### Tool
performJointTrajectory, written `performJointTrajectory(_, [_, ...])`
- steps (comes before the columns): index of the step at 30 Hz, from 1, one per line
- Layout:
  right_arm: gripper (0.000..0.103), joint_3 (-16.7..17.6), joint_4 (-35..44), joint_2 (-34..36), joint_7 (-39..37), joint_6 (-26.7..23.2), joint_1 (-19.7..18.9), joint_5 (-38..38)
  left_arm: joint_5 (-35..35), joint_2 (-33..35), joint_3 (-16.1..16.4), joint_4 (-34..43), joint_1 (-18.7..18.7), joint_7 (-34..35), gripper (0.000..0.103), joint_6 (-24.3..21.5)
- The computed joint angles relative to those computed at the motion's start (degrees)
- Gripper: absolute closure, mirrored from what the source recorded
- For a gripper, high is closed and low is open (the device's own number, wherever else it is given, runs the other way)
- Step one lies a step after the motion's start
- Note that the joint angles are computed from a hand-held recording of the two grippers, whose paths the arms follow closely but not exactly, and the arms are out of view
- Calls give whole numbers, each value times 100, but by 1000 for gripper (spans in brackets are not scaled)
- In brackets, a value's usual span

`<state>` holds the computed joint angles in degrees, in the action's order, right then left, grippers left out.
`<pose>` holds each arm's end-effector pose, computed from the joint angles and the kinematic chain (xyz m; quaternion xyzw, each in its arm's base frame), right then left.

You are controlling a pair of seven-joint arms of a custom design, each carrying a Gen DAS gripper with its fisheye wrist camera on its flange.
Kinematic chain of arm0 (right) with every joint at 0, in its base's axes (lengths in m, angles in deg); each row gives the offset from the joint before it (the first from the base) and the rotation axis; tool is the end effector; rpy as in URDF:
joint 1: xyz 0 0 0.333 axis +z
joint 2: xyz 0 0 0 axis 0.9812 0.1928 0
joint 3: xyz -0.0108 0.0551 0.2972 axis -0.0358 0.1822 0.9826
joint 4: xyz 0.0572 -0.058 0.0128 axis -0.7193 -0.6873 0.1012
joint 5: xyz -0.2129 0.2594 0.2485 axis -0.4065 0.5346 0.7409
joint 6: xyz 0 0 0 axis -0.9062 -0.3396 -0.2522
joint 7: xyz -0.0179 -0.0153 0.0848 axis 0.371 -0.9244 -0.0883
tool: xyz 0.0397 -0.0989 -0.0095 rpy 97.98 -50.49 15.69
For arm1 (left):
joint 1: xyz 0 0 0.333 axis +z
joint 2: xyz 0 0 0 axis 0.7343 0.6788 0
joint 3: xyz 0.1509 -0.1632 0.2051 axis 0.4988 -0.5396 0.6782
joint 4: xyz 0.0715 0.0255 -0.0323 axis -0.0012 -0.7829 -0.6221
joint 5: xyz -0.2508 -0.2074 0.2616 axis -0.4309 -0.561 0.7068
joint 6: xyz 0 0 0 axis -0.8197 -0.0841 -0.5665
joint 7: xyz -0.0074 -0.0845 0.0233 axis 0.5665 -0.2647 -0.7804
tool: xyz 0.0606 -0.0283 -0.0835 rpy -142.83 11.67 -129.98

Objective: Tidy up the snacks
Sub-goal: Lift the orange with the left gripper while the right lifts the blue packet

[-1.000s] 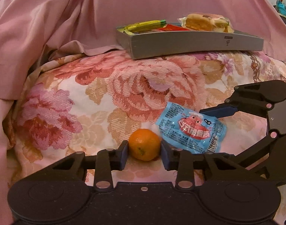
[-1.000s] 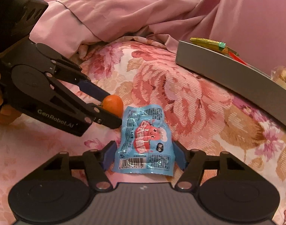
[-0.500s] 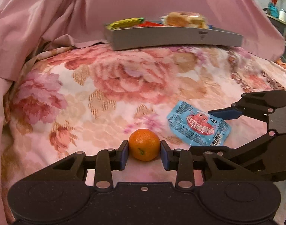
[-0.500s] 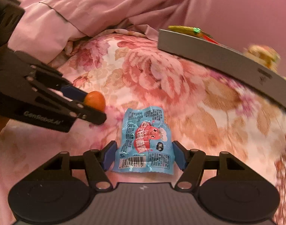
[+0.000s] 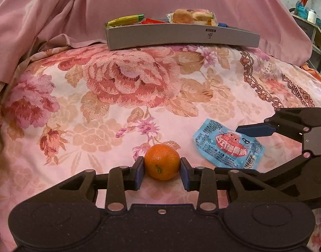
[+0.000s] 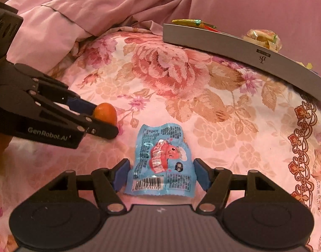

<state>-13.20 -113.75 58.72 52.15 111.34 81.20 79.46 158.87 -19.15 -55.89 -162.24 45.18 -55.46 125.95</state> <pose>0.7442 0.2082 0.2358 -0.8860 0.2165 -0.1379 0.3862 0.6396 -0.0819 0.2452 -0.7008 0.5988 -0.2635 0.2845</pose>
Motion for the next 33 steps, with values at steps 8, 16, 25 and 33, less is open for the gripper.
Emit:
performJointTrajectory(8, [20,181,107,172,-210,202,-64,209,-200,51,58,45,-49,177,65,14])
performJointTrajectory(16, [21,314,51,192,-352,322,-161,407,-267,60,132,54,-106,223,65,54])
performJointTrajectory(25, [36,483,-261,27,-748,551,-284,765,-384,-33,159,-53,-163,266,66,79])
performJointTrajectory(33, [36,657,-643,-215,-1379,738,-488,1276,-455,-180,136,-211,-229,223,66,-124])
